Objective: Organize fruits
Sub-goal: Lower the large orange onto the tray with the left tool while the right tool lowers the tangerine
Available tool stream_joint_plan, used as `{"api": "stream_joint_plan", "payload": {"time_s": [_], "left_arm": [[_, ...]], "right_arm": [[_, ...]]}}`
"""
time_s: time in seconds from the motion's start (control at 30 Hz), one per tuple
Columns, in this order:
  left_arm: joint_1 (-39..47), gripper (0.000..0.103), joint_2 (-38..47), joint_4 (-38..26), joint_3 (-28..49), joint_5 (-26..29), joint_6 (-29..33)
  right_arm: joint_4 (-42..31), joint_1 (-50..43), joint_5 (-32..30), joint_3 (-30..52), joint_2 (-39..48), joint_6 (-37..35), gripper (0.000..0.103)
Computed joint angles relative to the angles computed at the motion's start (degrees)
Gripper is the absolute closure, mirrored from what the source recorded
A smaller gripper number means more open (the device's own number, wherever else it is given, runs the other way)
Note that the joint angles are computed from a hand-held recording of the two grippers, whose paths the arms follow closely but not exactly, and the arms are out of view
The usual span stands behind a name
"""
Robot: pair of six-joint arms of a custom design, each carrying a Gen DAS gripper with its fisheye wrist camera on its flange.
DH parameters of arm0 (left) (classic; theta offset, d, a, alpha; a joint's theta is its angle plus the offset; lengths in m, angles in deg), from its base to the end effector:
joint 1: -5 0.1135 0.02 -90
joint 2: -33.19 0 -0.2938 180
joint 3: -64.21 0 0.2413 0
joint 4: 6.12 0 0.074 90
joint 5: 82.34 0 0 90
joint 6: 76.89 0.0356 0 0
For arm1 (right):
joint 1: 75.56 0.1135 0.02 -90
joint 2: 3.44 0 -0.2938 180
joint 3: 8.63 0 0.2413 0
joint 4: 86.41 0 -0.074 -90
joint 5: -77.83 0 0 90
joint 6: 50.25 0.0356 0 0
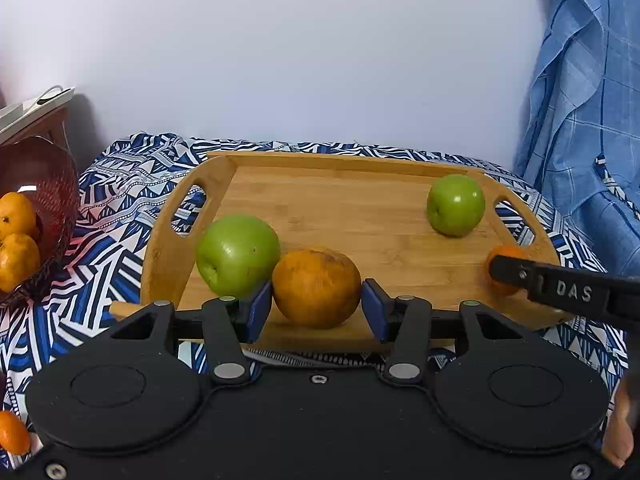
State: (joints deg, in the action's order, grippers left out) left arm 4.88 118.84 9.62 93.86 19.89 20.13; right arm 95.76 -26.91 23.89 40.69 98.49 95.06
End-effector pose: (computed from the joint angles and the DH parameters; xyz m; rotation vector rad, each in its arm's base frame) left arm 0.2157 -0.0080 0.1361 0.2525 2.2464 -0.1785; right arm 0.2091 0.2059 0.1300 0.3910 2.2160 0.1851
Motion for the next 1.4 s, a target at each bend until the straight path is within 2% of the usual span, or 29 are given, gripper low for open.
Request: {"api": "stream_joint_plan", "payload": {"time_s": [0.27, 0.7, 1.1, 1.4], "left_arm": [[-1.2, 0.056, 4.1, 3.4, 0.5, -1.1, -0.1], [-2.3, 0.056, 4.7, 6.1, -0.6, -2.1, 0.6], [-2.9, 0.056, 4.4, 6.2, -0.9, -3.2, 0.8], [-2.5, 0.055, 4.4, 5.1, -0.8, -2.9, 0.0]], "right_arm": [[-1.2, -0.5, -0.6, -0.1, -0.6, -0.8, 0.063], [-1.8, -0.4, -0.8, 0.6, 0.2, -1.1, 0.062], [-1.8, -0.6, -1.4, 0.2, -0.2, -1.0, 0.061], [-3.0, -0.1, -1.4, 0.6, -0.6, -1.1, 0.056]]}}
